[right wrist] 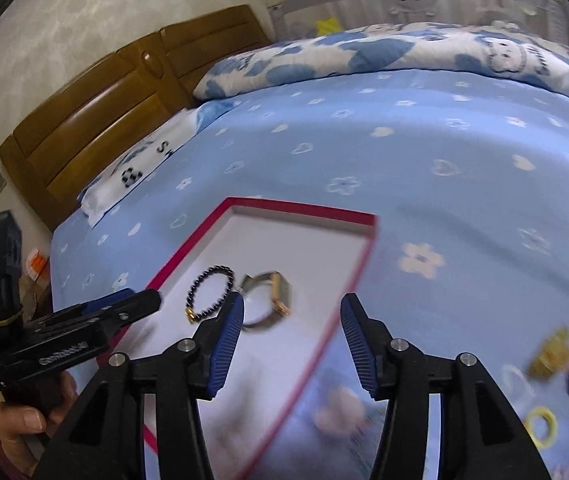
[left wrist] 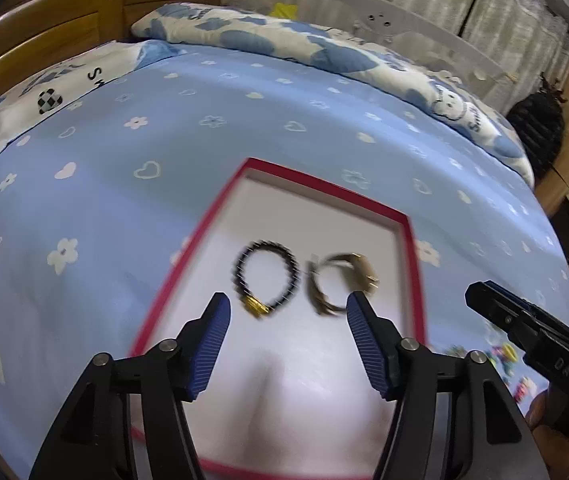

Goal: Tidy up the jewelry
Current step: 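Move both open tools back toward the remaining jewelry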

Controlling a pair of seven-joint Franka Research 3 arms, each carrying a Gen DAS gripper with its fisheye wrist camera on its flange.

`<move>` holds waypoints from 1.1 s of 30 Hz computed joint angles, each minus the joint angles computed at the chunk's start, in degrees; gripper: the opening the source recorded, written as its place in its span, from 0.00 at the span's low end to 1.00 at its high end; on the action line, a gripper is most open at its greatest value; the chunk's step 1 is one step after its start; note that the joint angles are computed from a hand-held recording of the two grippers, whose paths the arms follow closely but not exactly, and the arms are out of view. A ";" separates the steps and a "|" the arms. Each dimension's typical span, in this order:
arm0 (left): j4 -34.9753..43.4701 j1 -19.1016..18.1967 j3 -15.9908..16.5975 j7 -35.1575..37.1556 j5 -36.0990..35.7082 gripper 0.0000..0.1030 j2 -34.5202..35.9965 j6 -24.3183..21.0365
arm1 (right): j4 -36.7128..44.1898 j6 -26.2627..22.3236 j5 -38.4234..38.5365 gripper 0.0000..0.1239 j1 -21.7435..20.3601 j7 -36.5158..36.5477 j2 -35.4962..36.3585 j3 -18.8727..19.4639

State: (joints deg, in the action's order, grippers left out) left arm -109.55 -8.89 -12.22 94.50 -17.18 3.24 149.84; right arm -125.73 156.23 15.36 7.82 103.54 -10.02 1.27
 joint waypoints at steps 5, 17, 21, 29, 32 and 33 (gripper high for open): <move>-4.97 -1.41 0.09 4.81 -4.89 0.64 -5.58 -0.74 | -5.73 -1.48 -2.54 0.44 -2.30 4.06 -6.88 0.37; -9.17 -6.84 2.39 10.95 -9.20 0.76 -11.75 -1.18 | -17.50 -3.64 -10.63 0.56 -10.87 12.58 -23.84 4.11; -9.00 -8.03 2.31 11.61 -8.91 0.76 -11.81 -1.84 | -20.24 -5.06 -12.21 0.56 -12.87 13.84 -28.13 4.37; -5.89 -9.02 0.96 10.70 -6.48 0.76 -9.23 -3.86 | -25.10 -8.61 -12.78 0.56 -15.91 14.79 -34.70 3.40; -4.04 -9.21 0.10 10.24 -5.33 0.76 -7.72 -4.54 | -26.12 -9.32 -12.85 0.56 -16.77 14.83 -35.94 3.17; -3.45 -9.22 -0.16 10.07 -4.97 0.76 -7.19 -4.69 | -26.40 -9.45 -12.90 0.56 -17.05 14.78 -36.24 3.06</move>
State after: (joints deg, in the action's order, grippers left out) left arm -113.00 -18.11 -12.38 104.56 -22.15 -3.95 145.15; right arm -152.13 146.78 2.46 -9.24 118.32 -46.26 4.33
